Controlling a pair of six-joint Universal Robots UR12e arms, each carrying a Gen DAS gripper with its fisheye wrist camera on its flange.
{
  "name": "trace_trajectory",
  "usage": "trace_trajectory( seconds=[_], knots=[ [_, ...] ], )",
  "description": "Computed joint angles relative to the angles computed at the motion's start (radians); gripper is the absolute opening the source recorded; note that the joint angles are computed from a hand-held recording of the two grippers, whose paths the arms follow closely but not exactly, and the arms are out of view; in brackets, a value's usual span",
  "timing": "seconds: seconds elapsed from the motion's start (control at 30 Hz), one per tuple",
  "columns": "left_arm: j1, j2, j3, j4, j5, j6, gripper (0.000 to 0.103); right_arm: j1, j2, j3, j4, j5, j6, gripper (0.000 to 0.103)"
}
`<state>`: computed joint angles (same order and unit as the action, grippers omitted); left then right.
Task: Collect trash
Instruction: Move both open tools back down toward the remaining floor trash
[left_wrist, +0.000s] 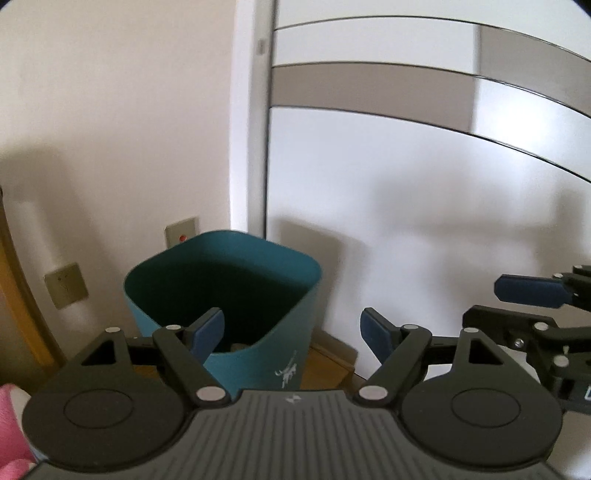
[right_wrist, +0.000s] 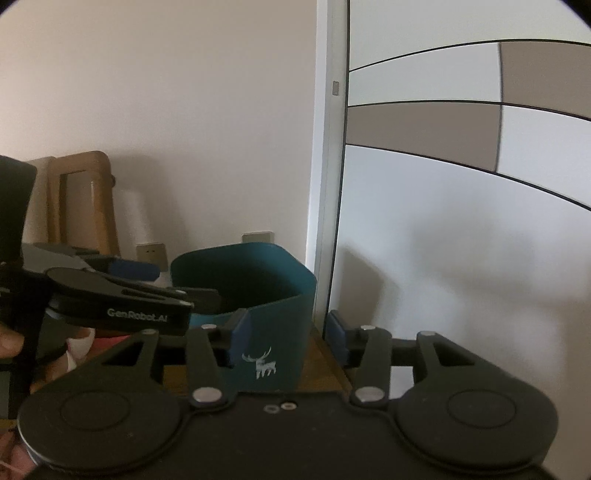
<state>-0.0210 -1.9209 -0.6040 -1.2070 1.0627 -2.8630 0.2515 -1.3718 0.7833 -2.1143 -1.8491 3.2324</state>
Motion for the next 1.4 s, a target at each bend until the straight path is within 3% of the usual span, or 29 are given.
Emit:
trace_trajectory(
  seconds=[0.27, 0.7, 0.8, 0.9, 1.17, 1.33, 1.4],
  knots=[
    [0.026, 0.101, -0.117, -0.004, -0.074, 0.046, 0.082, 0.024, -0.111, 0.148, -0.032, -0.027, 0.037, 0.047],
    [0.048, 0.290, -0.437, 0.031, -0.118, 0.117, 0.087, -0.005, -0.307, 0.460, -0.053, 0.020, 0.164, 0.052],
    [0.041, 0.316, -0.509, 0.064, -0.098, 0.104, 0.100, -0.019, -0.348, 0.542, -0.052, 0.015, 0.203, 0.052],
    [0.025, 0.336, -0.582, 0.123, -0.055, 0.094, 0.100, -0.041, -0.380, 0.619, -0.045, 0.019, 0.250, 0.053],
    [-0.019, 0.336, -0.721, 0.137, -0.001, 0.067, 0.100, -0.114, -0.448, 0.823, -0.062, 0.030, 0.366, 0.053],
    [-0.055, 0.300, -0.752, 0.097, 0.068, 0.051, 0.100, -0.156, -0.458, 0.912, -0.051, 0.059, 0.353, 0.053],
    [-0.069, 0.288, -0.779, 0.129, 0.098, 0.032, 0.100, -0.174, -0.455, 0.936, -0.029, 0.084, 0.347, 0.053]
  ],
)
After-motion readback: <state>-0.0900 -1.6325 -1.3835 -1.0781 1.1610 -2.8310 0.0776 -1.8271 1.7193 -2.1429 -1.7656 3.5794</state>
